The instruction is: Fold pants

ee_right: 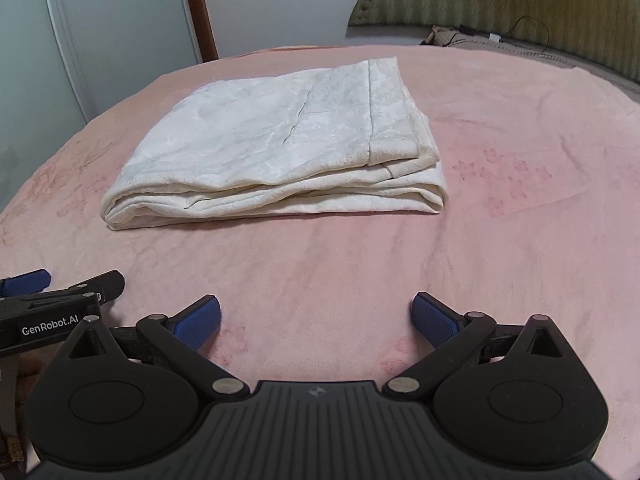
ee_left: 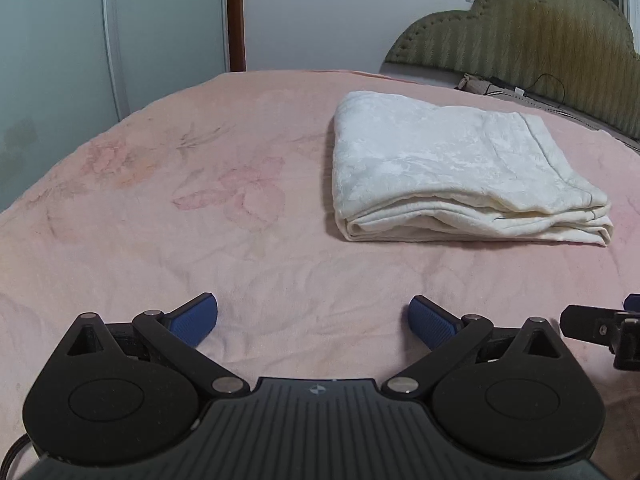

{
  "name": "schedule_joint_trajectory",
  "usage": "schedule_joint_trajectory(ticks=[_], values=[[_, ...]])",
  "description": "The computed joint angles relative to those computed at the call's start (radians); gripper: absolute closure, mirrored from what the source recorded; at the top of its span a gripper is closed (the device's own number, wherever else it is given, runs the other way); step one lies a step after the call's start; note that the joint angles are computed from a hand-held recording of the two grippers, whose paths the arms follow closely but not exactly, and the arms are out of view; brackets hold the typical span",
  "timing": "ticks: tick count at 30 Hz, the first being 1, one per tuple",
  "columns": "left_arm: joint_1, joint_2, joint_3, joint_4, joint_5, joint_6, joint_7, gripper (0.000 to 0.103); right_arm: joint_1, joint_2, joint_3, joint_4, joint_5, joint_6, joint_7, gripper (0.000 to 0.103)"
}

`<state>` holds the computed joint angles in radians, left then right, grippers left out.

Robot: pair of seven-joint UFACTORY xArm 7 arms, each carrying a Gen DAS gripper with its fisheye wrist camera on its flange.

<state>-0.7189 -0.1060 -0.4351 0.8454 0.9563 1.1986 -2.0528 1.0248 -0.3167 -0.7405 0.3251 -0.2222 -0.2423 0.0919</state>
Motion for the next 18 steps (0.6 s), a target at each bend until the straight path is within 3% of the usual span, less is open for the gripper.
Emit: schedule_joint_trajectory(ticks=[2, 4, 7, 8, 10, 12, 14, 16, 18], values=[[-0.003, 0.009, -0.002, 0.01, -0.001, 0.014, 0.008, 0.0, 0.046, -0.045, -0.069, -0.017, -0.003, -0.016, 0.003, 0.0], [-0.004, 0.004, 0.001, 0.004, 0.0, 0.004, 0.0, 0.0, 0.022, -0.088, -0.06, -0.04, 0.009, -0.036, 0.005, 0.0], [-0.004, 0.008, 0.001, 0.01, 0.0, 0.008, 0.001, 0.0, -0.169, -0.137, 0.149, -0.07, 0.039, -0.032, -0.001, 0.0], [-0.004, 0.008, 0.002, 0.009, 0.001, 0.006, 0.0, 0.0, -0.197, -0.171, 0.184, -0.077, 0.042, -0.018, 0.003, 0.0], [-0.004, 0.006, 0.003, 0.007, 0.001, 0.004, 0.002, 0.0, -0.128, -0.284, 0.135, -0.079, 0.047, 0.055, 0.0, 0.0], [-0.004, 0.006, 0.003, 0.008, 0.001, 0.004, 0.001, 0.0, 0.019, -0.437, 0.01, -0.074, 0.059, 0.139, -0.045, 0.0], [-0.004, 0.006, 0.003, 0.008, 0.001, 0.004, 0.001, 0.0, 0.128, -0.562, -0.063, -0.05, 0.088, 0.227, -0.089, 0.0], [-0.004, 0.006, 0.003, 0.008, 0.001, 0.004, 0.001, 0.0, 0.193, -0.63, -0.102, -0.02, 0.117, 0.262, -0.13, 0.0], [-0.004, 0.006, 0.003, 0.008, 0.001, 0.004, 0.001, 0.0, 0.164, -0.581, -0.06, -0.006, 0.124, 0.195, -0.151, 0.0]])
